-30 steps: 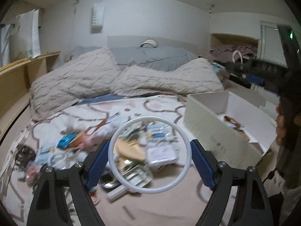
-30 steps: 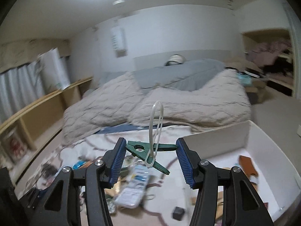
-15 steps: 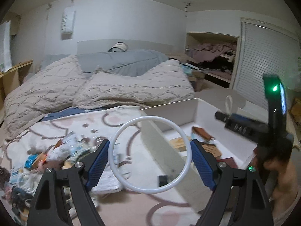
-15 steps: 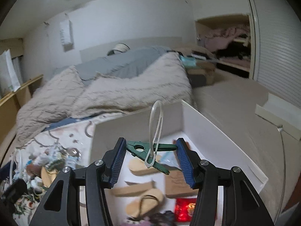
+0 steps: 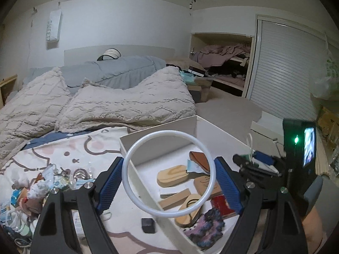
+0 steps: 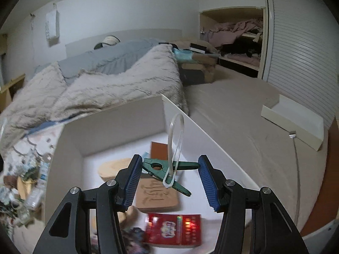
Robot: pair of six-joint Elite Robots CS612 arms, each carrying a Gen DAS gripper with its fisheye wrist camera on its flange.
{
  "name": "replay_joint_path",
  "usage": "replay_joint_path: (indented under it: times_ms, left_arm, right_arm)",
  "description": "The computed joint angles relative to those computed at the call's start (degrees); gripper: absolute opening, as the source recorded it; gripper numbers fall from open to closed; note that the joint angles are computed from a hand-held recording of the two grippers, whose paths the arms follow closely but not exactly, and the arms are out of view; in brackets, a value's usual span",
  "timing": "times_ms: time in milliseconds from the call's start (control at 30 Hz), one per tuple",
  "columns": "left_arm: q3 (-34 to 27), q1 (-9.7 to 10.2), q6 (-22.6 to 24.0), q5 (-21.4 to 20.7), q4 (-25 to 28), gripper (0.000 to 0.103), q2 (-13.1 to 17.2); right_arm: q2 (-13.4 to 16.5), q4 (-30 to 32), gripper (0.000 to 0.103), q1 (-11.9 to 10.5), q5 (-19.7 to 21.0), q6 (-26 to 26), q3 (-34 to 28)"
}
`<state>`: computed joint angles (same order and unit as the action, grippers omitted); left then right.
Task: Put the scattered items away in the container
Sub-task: 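Carry the white ring with the left tool over the box while the right tool carries the clothespin, then lower the green clothespin into the box and open the right tool, then lower the white ring into the box and open the left tool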
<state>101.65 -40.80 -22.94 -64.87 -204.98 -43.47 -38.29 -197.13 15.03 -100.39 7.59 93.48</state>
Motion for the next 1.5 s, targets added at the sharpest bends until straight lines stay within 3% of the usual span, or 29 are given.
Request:
replay_joint_path:
  times_ms: [600,900,1100,1133,1200,1233,1500]
  left_arm:
    - [-8.2,0.99,-1.4,-8.2,11.0,0.085,2.8]
    - [-11.0,1.07,-1.1,-8.3,16.8,0.085,4.1]
    - [-12.1,1.31,-1.2,-7.8,19.3,0.085,4.7]
    - [-12.3,1.39,-1.3,-7.8,19.7,0.085,4.8]
    - [-12.6,1.50,-1.4,-8.0,20.4,0.085,5.0]
    - [-12.7,1.54,-1.3,-8.0,20.7,0.085,5.1]
    - [-13.3,1.98,-1.4,-8.7,22.7,0.085,5.3]
  right_arm:
    - [-0.7,6.6,0.055,-2.1,-0.5,1.3,1.1]
    - [-0.7,8.5,0.055,-1.7,-2.0,-2.3,1.0]
    - [-1.3,9.7,0.056,-1.6,-0.3,-5.0,1.4]
    - [-1.3,9.9,0.059,-1.6,-0.2,-5.3,1.4]
    - [-1.2,9.5,0.076,-1.5,0.3,-6.8,1.4]
    - [-1.1,9.2,0.092,-1.2,-0.7,-7.3,1.3]
    - [-1.5,7.3,0.095,-1.1,-0.5,-8.9,2.1]
